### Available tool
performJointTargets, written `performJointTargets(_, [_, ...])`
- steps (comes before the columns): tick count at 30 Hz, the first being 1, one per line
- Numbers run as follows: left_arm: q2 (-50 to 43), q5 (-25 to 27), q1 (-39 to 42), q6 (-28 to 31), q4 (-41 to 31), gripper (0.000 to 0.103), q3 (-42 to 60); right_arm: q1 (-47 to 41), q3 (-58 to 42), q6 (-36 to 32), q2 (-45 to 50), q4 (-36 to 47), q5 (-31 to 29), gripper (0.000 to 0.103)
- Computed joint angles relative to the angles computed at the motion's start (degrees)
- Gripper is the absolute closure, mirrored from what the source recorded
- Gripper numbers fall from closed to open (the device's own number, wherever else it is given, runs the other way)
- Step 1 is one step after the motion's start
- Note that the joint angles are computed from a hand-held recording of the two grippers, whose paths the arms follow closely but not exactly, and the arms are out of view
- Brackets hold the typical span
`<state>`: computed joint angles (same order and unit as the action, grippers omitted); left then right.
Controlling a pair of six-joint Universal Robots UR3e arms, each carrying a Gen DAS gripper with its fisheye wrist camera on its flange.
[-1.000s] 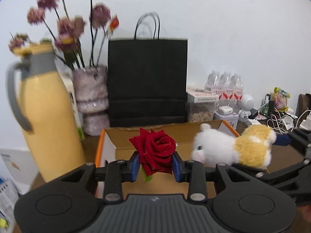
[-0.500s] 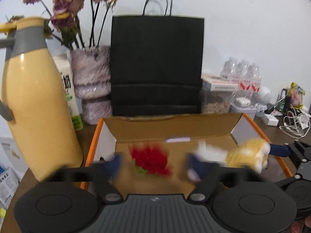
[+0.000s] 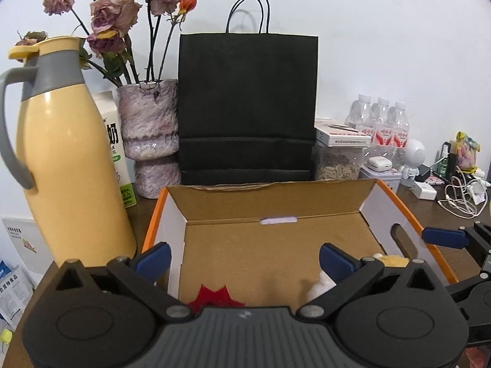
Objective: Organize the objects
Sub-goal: 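Carry the plush sheep and red rose into the cardboard box and open both tools, then move the left tool down to the purple drawstring pouch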
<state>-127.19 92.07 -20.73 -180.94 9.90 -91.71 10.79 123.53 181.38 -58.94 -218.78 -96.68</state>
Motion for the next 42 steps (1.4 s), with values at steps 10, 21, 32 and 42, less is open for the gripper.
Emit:
performJointTargets(10, [10.8, 2.1, -3.2, 0.7, 0.6, 0.000, -14.1, 6.9, 9.7, 1.7, -9.2, 1.6, -6.7, 0.000])
performJointTargets(21, [23.7, 7.2, -7.0, -2.0, -2.5, 0.000, -26.4, 16.2, 17.3, 6.2, -22.3, 12.1, -14.7, 0.000])
performJointTargets(32, [34.1, 11.8, -10.9, -6.0, -8.3, 0.000, -36.2, 27.6, 20.8, 14.9, -28.4, 19.3, -22.9, 0.000])
performJointTargets(42, [34.8, 15.4, -14.9, -13.0, -9.7, 0.000, -40.9, 35.6, 23.6, 21.3, -25.3, 17.8, -27.7, 0.000])
